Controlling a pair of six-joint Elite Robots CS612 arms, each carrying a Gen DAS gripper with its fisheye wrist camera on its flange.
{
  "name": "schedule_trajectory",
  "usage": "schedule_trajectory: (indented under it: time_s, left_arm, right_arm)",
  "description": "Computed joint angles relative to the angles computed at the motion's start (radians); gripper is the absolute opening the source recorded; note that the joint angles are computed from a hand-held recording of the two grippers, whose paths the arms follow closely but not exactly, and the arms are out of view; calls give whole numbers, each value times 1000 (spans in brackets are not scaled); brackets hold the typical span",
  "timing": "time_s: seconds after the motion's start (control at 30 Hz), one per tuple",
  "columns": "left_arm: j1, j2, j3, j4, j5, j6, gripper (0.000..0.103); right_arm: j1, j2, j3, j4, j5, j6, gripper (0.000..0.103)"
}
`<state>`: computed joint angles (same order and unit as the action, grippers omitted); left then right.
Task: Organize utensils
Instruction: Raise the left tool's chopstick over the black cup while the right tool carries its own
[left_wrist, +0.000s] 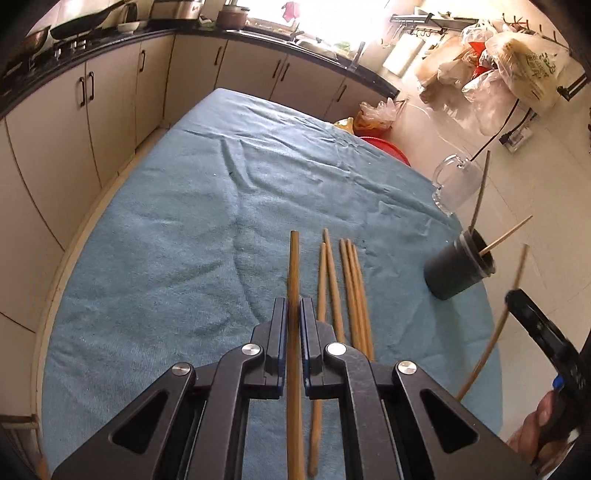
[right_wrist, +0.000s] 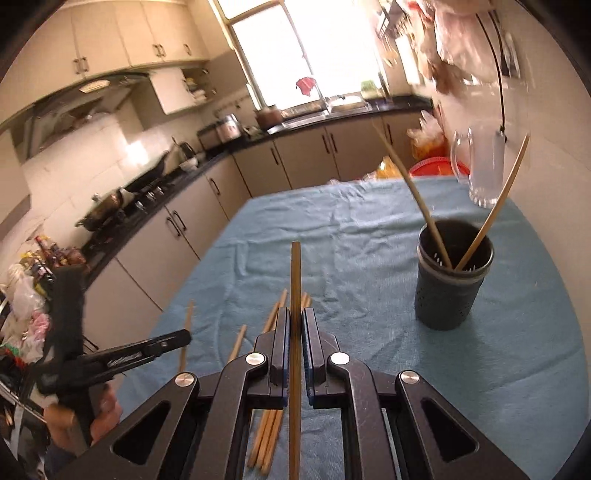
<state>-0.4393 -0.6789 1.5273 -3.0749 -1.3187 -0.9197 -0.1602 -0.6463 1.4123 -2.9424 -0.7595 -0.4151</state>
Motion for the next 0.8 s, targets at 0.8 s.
schedule_trajectory:
  time_s: [0.8]
  left_arm:
    - [-86, -112, 86, -104, 262, 66, 6]
  right_arm:
    - [-60, -16, 63, -218, 155, 108, 7]
